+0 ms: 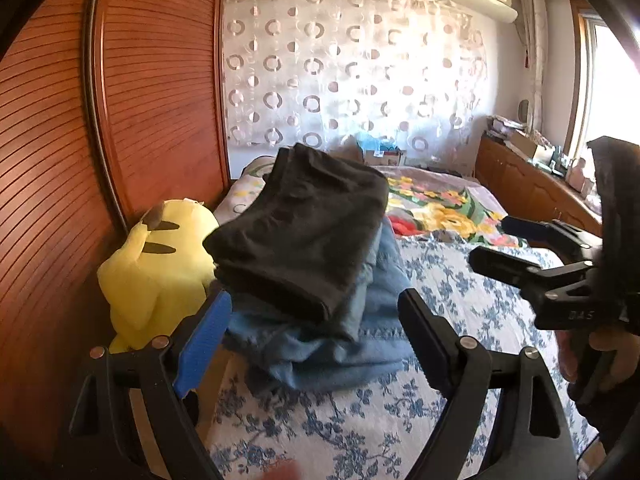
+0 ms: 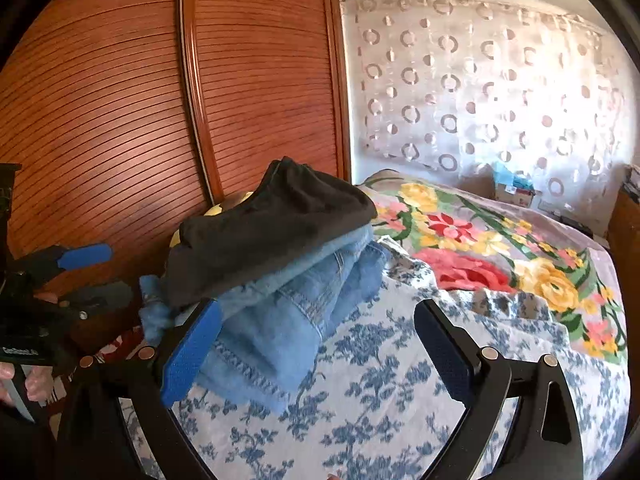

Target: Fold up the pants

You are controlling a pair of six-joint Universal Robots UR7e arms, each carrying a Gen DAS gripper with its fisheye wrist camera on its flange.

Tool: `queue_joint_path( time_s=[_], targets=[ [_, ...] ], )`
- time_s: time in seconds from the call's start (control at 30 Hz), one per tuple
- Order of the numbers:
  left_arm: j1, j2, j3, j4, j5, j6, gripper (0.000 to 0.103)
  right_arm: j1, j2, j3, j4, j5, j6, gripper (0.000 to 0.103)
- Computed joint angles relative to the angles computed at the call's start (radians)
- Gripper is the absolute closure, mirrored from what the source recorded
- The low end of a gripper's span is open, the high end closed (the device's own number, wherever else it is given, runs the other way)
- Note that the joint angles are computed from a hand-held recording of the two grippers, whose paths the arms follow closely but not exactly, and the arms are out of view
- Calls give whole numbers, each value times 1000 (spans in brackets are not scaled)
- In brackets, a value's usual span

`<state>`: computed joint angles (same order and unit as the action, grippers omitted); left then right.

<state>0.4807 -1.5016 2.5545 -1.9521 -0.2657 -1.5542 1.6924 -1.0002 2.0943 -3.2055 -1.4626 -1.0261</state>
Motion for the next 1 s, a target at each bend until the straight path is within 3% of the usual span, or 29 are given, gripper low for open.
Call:
queue_joint_path(
  time_s=[0.57,1.0],
  targets=[
    [-103,301,49,-511,-75,215,17,-112,-166,261,-218,14,11,6],
    [-228,450,32,-579,-143,188,17,-252,-340,492,-428,105,19,6]
  ],
)
